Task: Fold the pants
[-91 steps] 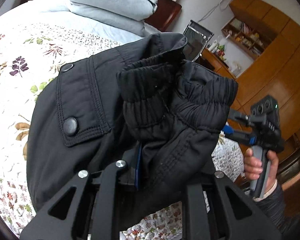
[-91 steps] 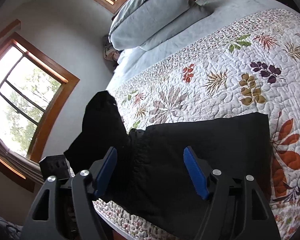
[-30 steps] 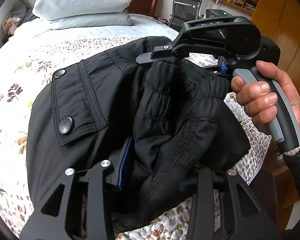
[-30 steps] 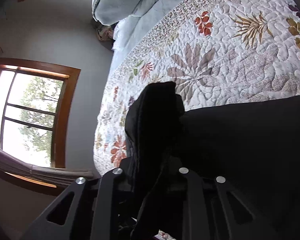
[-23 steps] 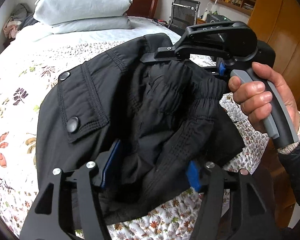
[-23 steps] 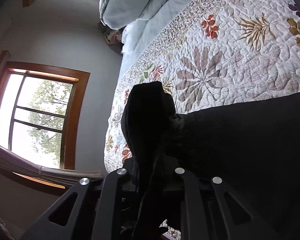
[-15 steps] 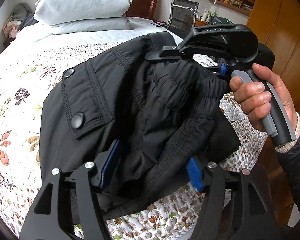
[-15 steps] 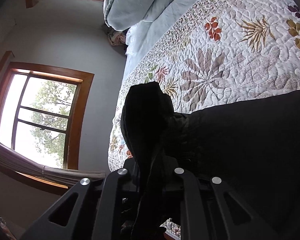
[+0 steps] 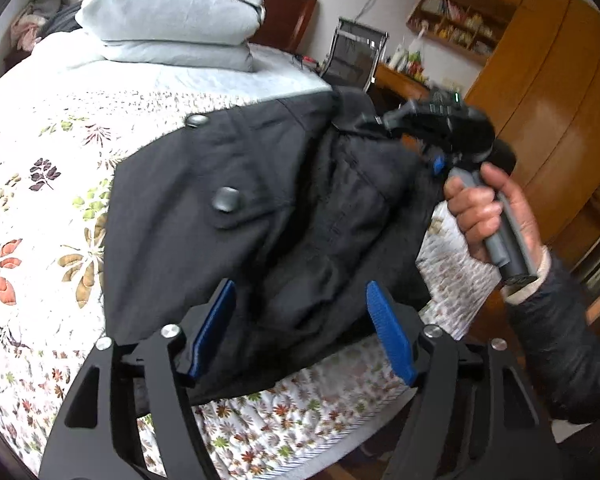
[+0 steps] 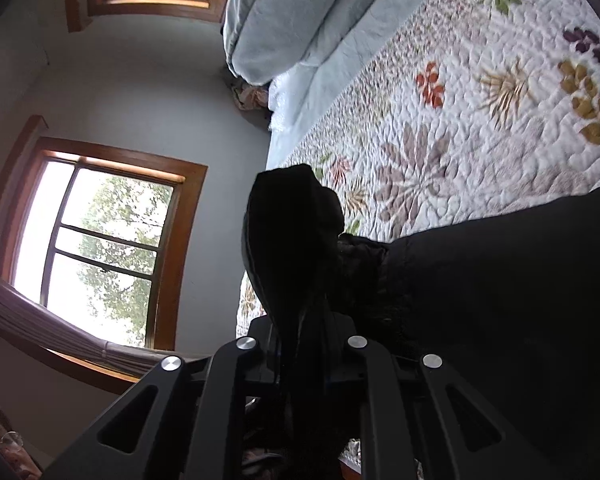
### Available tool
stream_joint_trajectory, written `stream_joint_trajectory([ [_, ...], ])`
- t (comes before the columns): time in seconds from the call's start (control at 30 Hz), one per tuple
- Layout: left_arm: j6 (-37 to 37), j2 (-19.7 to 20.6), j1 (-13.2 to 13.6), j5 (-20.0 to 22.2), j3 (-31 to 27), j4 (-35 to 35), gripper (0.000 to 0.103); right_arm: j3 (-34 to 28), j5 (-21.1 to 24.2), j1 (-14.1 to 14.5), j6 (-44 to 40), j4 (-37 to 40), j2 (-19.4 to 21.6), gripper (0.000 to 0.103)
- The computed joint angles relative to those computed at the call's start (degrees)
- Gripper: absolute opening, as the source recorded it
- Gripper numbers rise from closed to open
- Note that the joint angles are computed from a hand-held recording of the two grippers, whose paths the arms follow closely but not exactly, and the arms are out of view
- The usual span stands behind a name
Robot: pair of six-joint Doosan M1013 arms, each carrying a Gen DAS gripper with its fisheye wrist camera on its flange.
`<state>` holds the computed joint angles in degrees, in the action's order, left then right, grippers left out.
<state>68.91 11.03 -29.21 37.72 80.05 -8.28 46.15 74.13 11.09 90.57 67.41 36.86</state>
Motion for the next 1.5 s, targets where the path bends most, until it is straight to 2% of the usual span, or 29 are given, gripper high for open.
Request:
stream_joint_trajectory([
  [0.07, -1.4, -0.9, 0.4, -1.7, 0.7, -0.1, 0.072, 0.4, -0.4, -0.6, -0.2, -0.3, -0.5, 0.013],
  [0.17, -7.0, -1.2, 0.6, -1.7, 0.5, 5.8, 0.074, 1.8, -1.2, -1.7, -0.5, -0.5, -1.6, 0.013],
  [0.23, -10.6, -0.9, 0.8, -0.8, 0.1, 9.7, 0.074, 3.0, -2.1, -2.4, -0.4, -0.8, -2.3, 0.013],
  [0.37, -12.7, 0.7, 1.4, 1.5, -1.5, 11.4, 0.074, 5.2, -3.3, -3.7, -0.1, -1.7, -3.4, 0.013],
  [0.63, -12.3, 3.3, 1.0, 3.9, -4.2, 13.1, 0.074, 8.1, -3.5, -5.1, 1.5, -3.7, -3.6, 0.013],
  [0.9, -10.7, 6.6, -0.3, 8.4, -7.3, 16.7, 0.074, 11.5, -4.0, -6.1, 1.5, -1.9, -3.2, 0.013],
  [1.1, -10.1, 8.3, -0.3, 10.8, -8.4, 17.3, 0.074, 12.1, -3.7, -6.5, 1.0, -1.1, -2.6, 0.014],
  [1.2, -10.1, 8.6, -0.3, 11.0, -8.5, 17.1, 0.076, 12.6, -3.4, -6.7, 1.3, -1.1, -2.4, 0.017],
  [1.23, -10.1, 8.7, -0.2, 11.0, -8.5, 17.1, 0.077, 12.6, -3.3, -6.8, 1.3, -1.7, -2.3, 0.025],
  [1.37, -10.2, 9.1, -0.1, 11.7, -8.8, 16.8, 0.080, 13.3, -3.3, -7.4, 1.1, -3.0, -2.9, 0.039],
  [1.43, -10.3, 9.2, -0.1, 11.9, -8.9, 16.8, 0.080, 13.1, -4.7, -7.4, 0.5, -6.9, -3.9, 0.046],
  [1.5, -10.4, 9.2, -0.2, 11.9, -8.8, 17.0, 0.081, 12.9, -6.5, -7.2, -0.5, -12.2, -5.4, 0.047],
])
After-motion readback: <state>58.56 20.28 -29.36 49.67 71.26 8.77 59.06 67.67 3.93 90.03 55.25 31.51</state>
